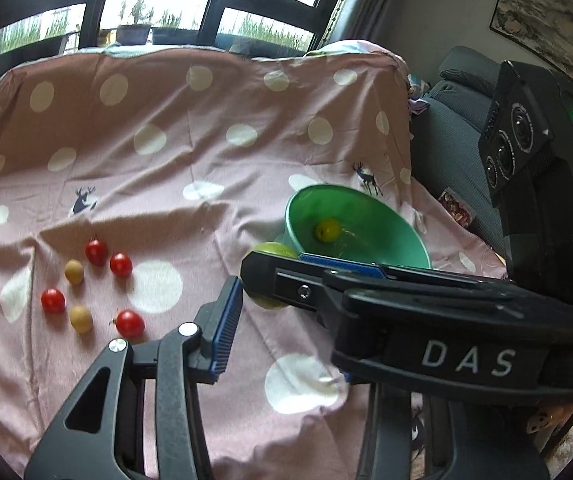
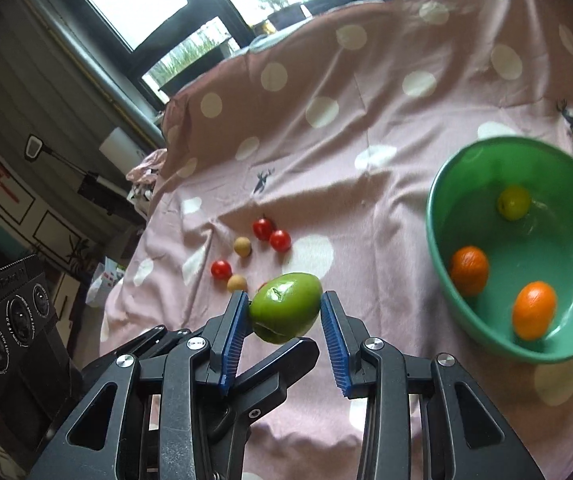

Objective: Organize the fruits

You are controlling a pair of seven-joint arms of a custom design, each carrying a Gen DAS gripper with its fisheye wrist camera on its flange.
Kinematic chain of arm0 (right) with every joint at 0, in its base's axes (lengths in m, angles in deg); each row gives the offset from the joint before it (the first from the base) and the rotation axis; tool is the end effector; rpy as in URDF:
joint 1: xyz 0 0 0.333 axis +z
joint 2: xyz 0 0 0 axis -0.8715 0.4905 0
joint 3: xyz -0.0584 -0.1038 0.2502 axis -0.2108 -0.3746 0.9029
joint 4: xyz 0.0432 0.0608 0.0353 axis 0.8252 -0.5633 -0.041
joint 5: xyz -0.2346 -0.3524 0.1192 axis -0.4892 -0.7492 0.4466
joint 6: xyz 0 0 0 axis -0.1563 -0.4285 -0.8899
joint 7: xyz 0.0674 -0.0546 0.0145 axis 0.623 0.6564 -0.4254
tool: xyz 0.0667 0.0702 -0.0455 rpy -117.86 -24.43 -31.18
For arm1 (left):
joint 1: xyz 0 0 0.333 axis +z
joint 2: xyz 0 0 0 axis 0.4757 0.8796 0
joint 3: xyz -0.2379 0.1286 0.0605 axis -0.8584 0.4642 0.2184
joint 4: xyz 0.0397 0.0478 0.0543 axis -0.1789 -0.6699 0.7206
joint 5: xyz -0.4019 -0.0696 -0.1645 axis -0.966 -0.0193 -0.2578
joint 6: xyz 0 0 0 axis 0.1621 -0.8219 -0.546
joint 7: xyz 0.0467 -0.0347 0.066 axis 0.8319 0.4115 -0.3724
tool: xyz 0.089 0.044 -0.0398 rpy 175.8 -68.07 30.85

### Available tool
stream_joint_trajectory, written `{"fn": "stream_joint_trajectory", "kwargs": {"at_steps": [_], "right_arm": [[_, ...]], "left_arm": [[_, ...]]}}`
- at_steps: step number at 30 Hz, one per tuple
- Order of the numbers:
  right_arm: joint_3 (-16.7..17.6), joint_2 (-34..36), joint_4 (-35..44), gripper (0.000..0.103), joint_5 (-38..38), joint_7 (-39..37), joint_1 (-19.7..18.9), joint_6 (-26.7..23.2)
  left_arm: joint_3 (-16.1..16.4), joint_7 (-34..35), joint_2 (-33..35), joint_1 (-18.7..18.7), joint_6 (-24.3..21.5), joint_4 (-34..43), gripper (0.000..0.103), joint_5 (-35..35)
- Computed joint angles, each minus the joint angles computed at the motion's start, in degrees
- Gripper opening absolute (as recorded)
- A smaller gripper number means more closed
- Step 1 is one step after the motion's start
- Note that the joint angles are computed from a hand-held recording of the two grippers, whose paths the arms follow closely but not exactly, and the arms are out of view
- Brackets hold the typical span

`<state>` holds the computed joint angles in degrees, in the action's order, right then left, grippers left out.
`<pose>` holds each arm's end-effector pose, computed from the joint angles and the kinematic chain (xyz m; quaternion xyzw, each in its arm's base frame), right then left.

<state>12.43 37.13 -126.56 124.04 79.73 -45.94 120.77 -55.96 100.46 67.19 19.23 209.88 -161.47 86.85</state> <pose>0.6538 0.2699 0.5522 -0.7818 0.4643 0.0507 0.4132 0.5728 -0.1901 0.5499 -0.6585 0.5974 -0.4071 0.2089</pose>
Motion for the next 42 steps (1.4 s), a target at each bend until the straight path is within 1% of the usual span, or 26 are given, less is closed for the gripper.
{"fn": "stream_joint_trajectory", "kwargs": {"at_steps": [2,3,6,8,13,16,23,28,33,42], "right_arm": [[-0.15,0.44,1.58,0.04,0.6,-0.45,-0.34,1.04],[-0.14,0.9,2.5,0.04,1.29,-0.91,-0.63,1.39],[-0.13,1.63,3.61,0.04,3.24,-1.99,-1.63,2.96],[-0.3,1.46,2.93,0.04,4.12,-2.61,-2.25,4.51],[-0.87,2.79,3.47,0.04,6.5,-1.13,-4.47,3.77],[-1.28,3.47,3.68,0.04,6.63,0.65,-5.58,3.58],[-2.07,5.77,5.31,0.04,2.73,7.41,-6.87,2.81],[-2.28,7.76,7.0,0.04,0.11,11.13,-7.67,1.27],[-2.61,8.94,8.16,0.04,-4.0,14.97,-7.48,1.0],[-2.23,10.27,9.53,0.04,-6.1,17.11,-8.02,-0.25]], "left_arm": [[-1.28,-2.79,1.68,1.38,0.54,2.67,0.04,4.1],[-1.39,-2.96,2.68,1.41,0.63,3.98,0.04,4.83],[-1.23,-0.38,5.87,0.48,0.98,7.49,0.04,3.59],[-1.79,-0.88,8.17,0.41,1.04,9.81,0.04,5.15],[-2.88,0.18,13.89,-0.44,-0.7,15.99,0.04,5.42],[-3.68,2.12,17.11,-0.81,-2.22,19.56,0.04,3.84],[-5.56,6.85,23.81,-0.84,-5.59,26.84,0.039,-1.33],[-6.76,8.91,27.11,-0.49,-7.82,30.17,0.036,-4.9],[-7.65,10.63,28.65,-0.08,-8.46,31.4,0.035,-7.89],[-7.2,10.14,29.88,-0.75,-10.57,33.17,0.035,-8.07]]}}
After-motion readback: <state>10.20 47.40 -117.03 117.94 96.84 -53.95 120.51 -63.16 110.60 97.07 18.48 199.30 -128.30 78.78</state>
